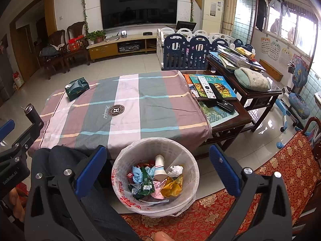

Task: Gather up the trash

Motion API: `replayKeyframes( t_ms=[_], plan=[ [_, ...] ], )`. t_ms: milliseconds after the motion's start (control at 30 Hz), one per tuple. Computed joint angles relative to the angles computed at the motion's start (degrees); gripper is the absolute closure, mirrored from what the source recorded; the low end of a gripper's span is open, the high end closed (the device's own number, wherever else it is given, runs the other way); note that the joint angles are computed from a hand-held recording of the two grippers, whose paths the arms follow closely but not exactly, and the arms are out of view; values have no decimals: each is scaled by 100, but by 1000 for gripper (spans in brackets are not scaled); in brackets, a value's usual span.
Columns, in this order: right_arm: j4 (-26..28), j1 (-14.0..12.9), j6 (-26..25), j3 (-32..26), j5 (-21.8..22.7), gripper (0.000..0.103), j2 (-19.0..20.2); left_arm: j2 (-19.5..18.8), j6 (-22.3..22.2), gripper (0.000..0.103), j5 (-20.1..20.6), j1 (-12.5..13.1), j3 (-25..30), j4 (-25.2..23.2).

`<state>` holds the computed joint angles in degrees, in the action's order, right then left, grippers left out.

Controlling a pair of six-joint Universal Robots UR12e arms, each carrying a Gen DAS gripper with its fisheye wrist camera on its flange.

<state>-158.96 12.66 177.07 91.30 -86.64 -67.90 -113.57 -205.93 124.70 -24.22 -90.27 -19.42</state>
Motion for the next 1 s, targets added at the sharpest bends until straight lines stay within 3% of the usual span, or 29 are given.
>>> replayKeyframes(
  t_ms=[1000],
  plan=[
    [87, -32, -28, 0, 20, 3, 20, -23, 11, 3, -273, 9, -1, -34]
  ],
)
